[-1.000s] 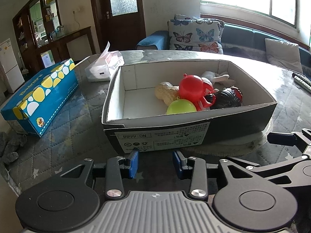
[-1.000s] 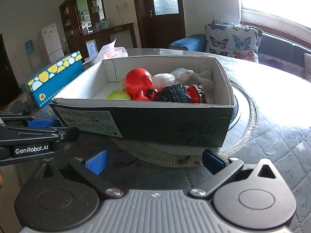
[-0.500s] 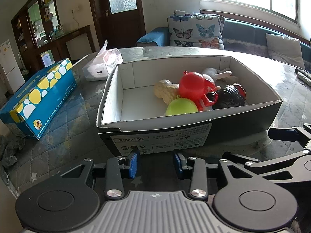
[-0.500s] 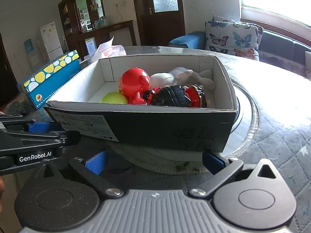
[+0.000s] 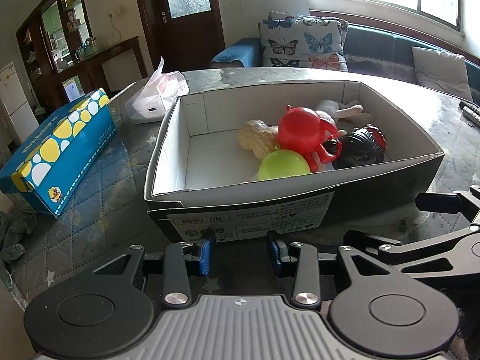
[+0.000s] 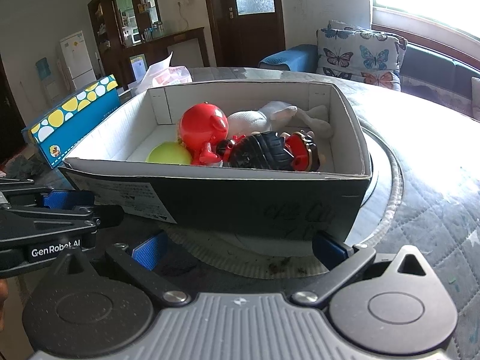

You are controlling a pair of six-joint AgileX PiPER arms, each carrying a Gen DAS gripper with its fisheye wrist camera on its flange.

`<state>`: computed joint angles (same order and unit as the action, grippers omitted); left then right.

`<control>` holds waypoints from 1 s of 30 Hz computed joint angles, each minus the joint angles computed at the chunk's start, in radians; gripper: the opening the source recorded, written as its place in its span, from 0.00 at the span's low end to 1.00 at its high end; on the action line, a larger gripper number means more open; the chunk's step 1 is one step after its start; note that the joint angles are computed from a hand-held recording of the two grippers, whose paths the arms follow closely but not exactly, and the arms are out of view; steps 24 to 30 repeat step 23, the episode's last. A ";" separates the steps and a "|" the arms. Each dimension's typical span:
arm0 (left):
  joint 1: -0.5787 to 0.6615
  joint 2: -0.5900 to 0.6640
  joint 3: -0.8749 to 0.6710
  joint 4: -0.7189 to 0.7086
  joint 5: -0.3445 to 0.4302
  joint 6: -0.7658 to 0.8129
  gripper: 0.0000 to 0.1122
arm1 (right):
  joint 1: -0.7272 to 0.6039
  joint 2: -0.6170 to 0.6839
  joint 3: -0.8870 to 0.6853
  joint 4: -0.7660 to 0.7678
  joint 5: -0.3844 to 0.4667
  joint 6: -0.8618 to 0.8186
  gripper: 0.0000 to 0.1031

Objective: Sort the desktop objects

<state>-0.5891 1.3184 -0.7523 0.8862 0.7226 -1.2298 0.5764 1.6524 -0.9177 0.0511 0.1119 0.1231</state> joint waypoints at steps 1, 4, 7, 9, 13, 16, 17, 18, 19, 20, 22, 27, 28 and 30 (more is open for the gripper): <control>0.003 0.002 -0.002 -0.003 -0.001 0.004 0.35 | -0.001 0.003 -0.003 0.012 0.002 -0.013 1.00; 0.010 0.010 -0.007 -0.011 -0.004 0.015 0.35 | -0.003 0.009 -0.011 0.034 0.007 -0.037 1.00; 0.018 0.019 -0.013 -0.020 -0.007 0.027 0.35 | -0.006 0.017 -0.019 0.050 0.012 -0.054 1.00; 0.024 0.022 -0.017 -0.030 -0.010 0.036 0.35 | -0.007 0.022 -0.025 0.065 0.018 -0.068 1.00; 0.031 0.029 -0.023 -0.041 -0.013 0.045 0.35 | -0.009 0.028 -0.032 0.084 0.026 -0.088 1.00; 0.035 0.032 -0.024 -0.046 -0.016 0.049 0.35 | -0.010 0.027 -0.033 0.090 0.028 -0.093 1.00; 0.036 0.032 -0.025 -0.047 -0.017 0.051 0.35 | -0.010 0.027 -0.033 0.090 0.029 -0.092 1.00; 0.037 0.032 -0.025 -0.049 -0.019 0.051 0.35 | -0.010 0.028 -0.033 0.091 0.029 -0.092 1.00; 0.039 0.032 -0.025 -0.050 -0.020 0.050 0.35 | -0.010 0.028 -0.034 0.091 0.028 -0.092 1.00; 0.040 0.031 -0.024 -0.049 -0.023 0.049 0.35 | -0.010 0.029 -0.034 0.092 0.028 -0.093 1.00; 0.042 0.029 -0.021 -0.047 -0.027 0.045 0.35 | -0.010 0.029 -0.034 0.099 0.028 -0.099 1.00; 0.041 0.028 -0.019 -0.045 -0.027 0.042 0.35 | -0.011 0.029 -0.034 0.109 0.028 -0.110 1.00; 0.041 0.028 -0.019 -0.045 -0.027 0.042 0.35 | -0.011 0.029 -0.034 0.109 0.028 -0.110 1.00; 0.041 0.028 -0.019 -0.045 -0.027 0.042 0.35 | -0.011 0.029 -0.034 0.109 0.028 -0.110 1.00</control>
